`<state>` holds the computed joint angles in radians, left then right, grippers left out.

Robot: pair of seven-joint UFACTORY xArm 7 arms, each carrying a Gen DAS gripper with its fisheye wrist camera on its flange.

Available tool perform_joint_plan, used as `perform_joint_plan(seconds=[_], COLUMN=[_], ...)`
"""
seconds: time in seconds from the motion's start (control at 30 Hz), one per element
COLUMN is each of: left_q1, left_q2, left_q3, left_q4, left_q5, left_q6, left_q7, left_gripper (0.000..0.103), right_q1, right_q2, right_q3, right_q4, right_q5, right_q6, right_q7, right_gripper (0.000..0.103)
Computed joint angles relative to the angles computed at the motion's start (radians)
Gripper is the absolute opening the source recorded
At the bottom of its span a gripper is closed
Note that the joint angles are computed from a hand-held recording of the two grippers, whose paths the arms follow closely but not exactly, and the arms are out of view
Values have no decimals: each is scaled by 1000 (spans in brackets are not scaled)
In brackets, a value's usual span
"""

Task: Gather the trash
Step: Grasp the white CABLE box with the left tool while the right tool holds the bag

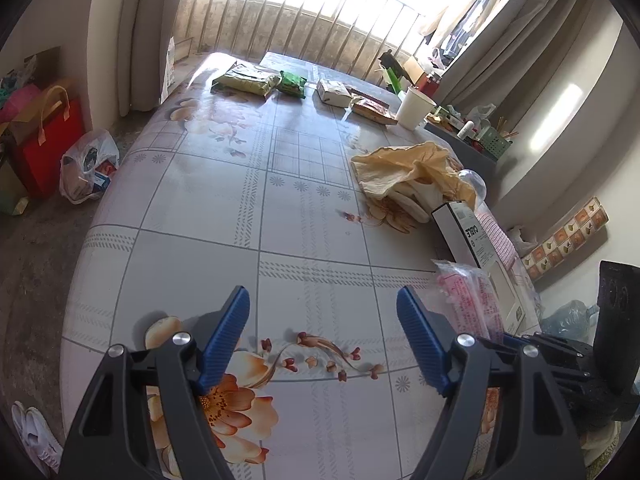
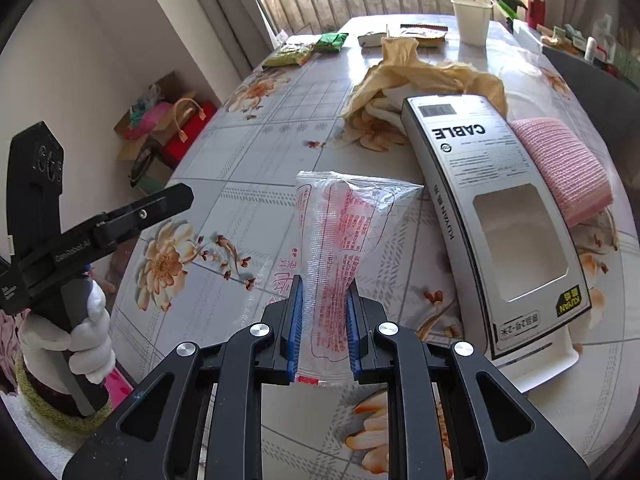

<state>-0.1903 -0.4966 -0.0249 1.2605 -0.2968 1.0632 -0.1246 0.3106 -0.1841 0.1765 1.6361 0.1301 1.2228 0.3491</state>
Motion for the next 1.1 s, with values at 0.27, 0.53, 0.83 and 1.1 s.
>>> perform_joint_plan(seconds=[0.27, 0.53, 0.83, 1.1], left_q1=[-47, -98, -98, -103], left_q2=[57, 128, 164, 235], left_q3=[-23, -60, -63, -69], left_q4=[54, 115, 169, 255], left_q5=[-39, -75, -71, -103], left_q6=[-14, -2, 19, 94], left_q7=[26, 42, 25, 6], left_gripper=[73, 72, 72, 81], right_q1=[-115, -202, -126, -150], right_q2=[-128, -162, -147, -150], right_q3=[-53, -118, -142, -117], right_q4=[-47, -162, -215, -196], right_q5=[-97, -74, 198, 140], right_q6=[-40, -27, -22, -31], right_q7=[81, 126, 35, 61], right_gripper=[17, 17, 17, 19])
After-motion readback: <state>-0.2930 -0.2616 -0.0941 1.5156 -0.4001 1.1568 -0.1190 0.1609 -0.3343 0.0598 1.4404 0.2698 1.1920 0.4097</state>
